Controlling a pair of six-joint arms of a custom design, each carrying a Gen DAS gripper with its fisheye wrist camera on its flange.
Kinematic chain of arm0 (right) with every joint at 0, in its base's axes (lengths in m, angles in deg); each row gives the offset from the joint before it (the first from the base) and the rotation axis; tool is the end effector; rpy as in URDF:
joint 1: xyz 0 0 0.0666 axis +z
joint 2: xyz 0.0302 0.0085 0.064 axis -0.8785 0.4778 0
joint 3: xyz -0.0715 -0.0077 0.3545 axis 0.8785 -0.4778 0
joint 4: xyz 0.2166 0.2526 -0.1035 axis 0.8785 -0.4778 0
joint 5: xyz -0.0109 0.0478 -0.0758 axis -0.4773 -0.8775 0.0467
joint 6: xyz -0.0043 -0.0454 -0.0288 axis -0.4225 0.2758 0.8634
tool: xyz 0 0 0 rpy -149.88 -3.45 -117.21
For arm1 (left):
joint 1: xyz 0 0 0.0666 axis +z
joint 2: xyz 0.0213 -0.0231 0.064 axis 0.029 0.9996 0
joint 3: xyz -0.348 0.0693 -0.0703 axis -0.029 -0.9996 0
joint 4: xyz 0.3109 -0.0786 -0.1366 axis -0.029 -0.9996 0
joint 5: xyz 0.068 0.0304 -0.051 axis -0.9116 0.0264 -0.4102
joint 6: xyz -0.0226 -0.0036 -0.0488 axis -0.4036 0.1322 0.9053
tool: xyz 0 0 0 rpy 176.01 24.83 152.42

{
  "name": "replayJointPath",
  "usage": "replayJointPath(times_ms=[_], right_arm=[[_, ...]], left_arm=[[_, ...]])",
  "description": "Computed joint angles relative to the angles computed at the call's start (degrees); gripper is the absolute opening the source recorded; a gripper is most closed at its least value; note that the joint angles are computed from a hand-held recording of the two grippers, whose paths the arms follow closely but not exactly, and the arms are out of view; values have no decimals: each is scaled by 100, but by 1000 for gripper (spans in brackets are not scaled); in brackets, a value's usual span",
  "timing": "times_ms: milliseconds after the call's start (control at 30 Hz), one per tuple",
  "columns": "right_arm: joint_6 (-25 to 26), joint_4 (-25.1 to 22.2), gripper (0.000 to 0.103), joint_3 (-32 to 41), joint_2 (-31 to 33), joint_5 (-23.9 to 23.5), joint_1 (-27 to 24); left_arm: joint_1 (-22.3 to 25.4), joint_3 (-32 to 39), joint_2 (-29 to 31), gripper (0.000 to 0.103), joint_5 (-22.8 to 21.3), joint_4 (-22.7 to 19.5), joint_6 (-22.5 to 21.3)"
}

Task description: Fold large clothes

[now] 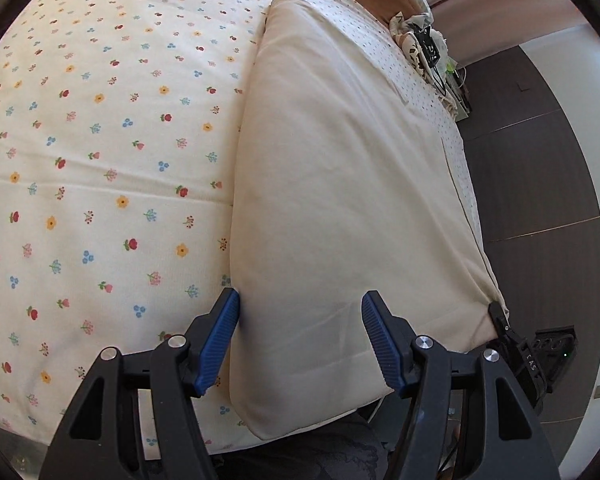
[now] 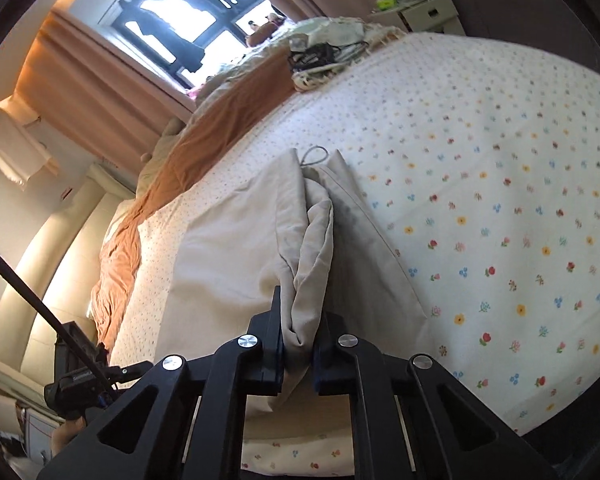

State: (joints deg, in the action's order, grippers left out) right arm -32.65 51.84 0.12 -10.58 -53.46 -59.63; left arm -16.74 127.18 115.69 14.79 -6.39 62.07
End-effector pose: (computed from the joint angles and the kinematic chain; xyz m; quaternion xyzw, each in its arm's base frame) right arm 0.3471 0.0246 0.3765 0.1172 0.8467 0.3062 0.4191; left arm 0.4668 -0.1696 0.3114 -0.1190 0.9438 -0.2787 0.1317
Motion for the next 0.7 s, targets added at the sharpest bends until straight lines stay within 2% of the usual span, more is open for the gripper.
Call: replayJointPath(times_ms=[167,333,467,567,633,700], right_arm=[[-15,73,6,-479,-244,-20,-205],[-237,99,7,-763,-207,-342,-374],[85,-416,10,-467,-183,-340,-374],[368,-874,26,-96,-50,-283,-449],[450,-953,56,56,2,-290,-531],[512,-1041,66,204,62,-365,-623]], left_arm=[[6,-25,12,64,62,13,-50],[-44,48,117,64,2,-18,-62],[3,97,173,64,70,-36,-75],[66,133,195,64,118,-2,-72],[105,184,242,64,140,-14,-105],[130,247,296,64,138,-38,-125]])
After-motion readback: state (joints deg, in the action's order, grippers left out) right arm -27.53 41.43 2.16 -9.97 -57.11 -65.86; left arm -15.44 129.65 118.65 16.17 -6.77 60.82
